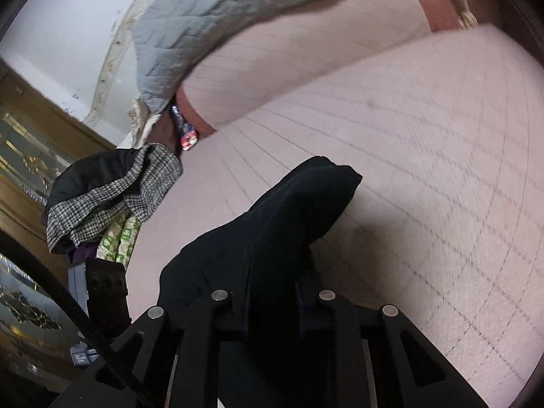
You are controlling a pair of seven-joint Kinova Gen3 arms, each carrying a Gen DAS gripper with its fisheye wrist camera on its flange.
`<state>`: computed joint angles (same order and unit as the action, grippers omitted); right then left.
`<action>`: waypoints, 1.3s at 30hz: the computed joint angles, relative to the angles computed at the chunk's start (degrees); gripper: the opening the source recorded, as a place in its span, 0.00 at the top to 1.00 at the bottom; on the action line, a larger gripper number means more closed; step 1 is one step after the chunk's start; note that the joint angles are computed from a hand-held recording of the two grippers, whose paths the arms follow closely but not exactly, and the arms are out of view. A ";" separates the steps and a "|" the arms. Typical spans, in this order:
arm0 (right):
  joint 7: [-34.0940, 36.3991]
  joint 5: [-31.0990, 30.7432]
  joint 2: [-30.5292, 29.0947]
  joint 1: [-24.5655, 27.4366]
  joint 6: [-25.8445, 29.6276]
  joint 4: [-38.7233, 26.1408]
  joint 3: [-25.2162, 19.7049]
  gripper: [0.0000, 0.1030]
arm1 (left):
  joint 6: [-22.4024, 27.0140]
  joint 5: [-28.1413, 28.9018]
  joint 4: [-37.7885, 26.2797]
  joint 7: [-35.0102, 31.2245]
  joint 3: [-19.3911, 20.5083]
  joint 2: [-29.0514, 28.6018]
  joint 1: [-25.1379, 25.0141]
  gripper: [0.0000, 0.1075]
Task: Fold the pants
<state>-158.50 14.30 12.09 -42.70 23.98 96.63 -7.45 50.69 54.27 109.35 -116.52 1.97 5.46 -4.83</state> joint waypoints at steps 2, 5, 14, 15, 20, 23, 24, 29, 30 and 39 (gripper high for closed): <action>0.48 0.37 0.31 -0.07 1.38 -1.73 -0.02 0.80 | 0.22 -0.21 -0.94 0.39 -0.28 0.02 -0.29 0.72; 1.67 -0.28 1.00 0.70 2.62 -3.39 -0.18 0.80 | -0.29 -1.68 -2.52 1.73 -0.30 0.40 -0.25 0.72; 6.98 -3.81 4.69 3.19 3.81 -7.39 0.00 0.80 | -0.45 -4.69 -7.00 5.55 0.31 4.18 -1.71 0.72; 7.80 -4.21 5.33 3.42 4.24 -8.22 0.04 0.80 | -0.56 -5.04 -7.27 5.93 0.40 4.44 -1.89 0.72; 9.94 -4.00 9.85 5.88 8.70 -13.55 -1.86 0.75 | -1.58 -7.26 -9.13 10.85 0.88 6.91 -2.07 0.66; 3.84 -0.52 11.78 0.86 14.83 -16.36 3.68 0.68 | -2.20 -8.27 -9.32 14.39 0.95 8.21 -2.94 0.61; 1.51 0.59 11.72 -1.33 16.05 -16.44 5.98 0.62 | -1.33 -6.97 -9.09 13.79 1.22 8.49 -4.16 0.60; -7.49 10.79 5.36 -9.63 14.50 -9.64 10.50 0.60 | -1.98 -8.16 -7.36 12.35 0.81 3.04 -4.85 0.55; -9.09 12.69 4.20 -10.51 13.65 -8.34 10.30 0.60 | -2.49 -8.16 -7.25 12.16 0.58 2.07 -4.62 0.52; -11.66 10.50 2.43 -4.72 4.40 -1.08 0.34 0.60 | -4.40 -15.99 -11.49 20.40 0.60 3.93 0.47 0.34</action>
